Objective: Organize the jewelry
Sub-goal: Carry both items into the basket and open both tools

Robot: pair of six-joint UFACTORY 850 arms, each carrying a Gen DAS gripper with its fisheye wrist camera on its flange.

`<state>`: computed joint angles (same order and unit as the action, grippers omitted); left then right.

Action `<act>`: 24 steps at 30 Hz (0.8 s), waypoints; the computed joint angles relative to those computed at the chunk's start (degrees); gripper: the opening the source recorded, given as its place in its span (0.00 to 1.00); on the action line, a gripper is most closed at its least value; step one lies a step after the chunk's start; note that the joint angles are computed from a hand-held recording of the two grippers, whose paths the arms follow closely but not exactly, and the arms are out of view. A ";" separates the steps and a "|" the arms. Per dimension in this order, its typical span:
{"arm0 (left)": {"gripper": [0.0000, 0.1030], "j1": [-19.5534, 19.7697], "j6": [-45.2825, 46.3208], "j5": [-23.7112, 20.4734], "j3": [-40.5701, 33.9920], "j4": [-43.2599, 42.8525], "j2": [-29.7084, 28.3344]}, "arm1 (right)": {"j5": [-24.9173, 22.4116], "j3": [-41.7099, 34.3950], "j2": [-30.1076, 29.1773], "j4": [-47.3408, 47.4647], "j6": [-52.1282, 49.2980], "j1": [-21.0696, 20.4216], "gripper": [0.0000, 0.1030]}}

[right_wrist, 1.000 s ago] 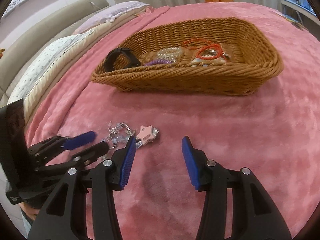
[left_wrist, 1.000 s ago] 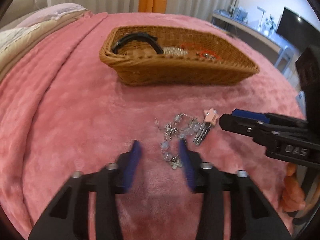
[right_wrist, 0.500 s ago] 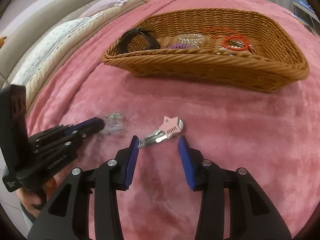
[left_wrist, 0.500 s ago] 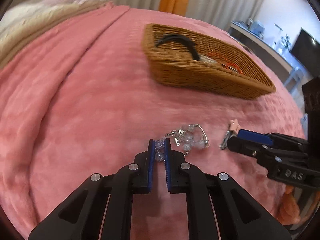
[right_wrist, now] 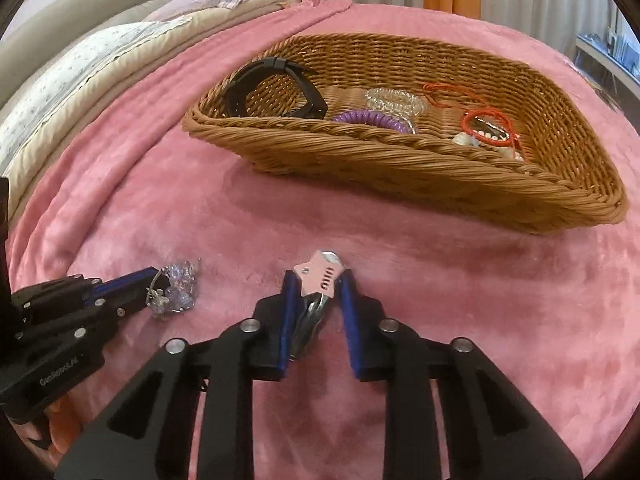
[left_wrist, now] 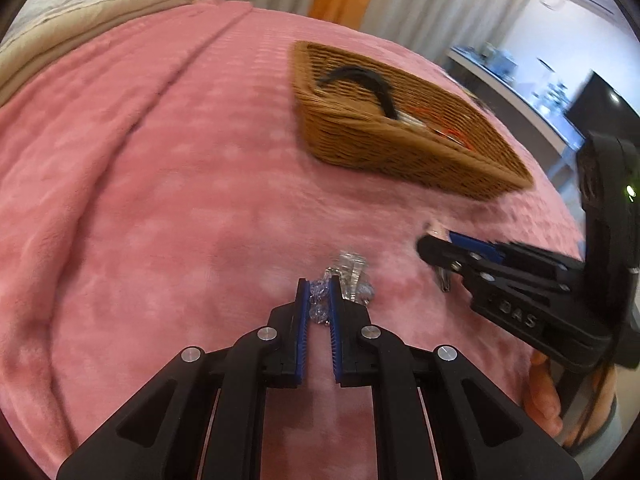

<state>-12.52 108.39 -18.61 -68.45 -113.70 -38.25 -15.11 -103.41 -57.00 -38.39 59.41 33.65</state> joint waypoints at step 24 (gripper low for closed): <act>0.07 2.63 5.98 -25.07 6.13 -1.69 4.09 | -0.23 27.38 18.93 -69.72 70.94 -0.07 0.18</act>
<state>-9.89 114.37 -43.69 -62.31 -115.39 -34.16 -15.34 -76.03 -38.07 -108.11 130.35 33.58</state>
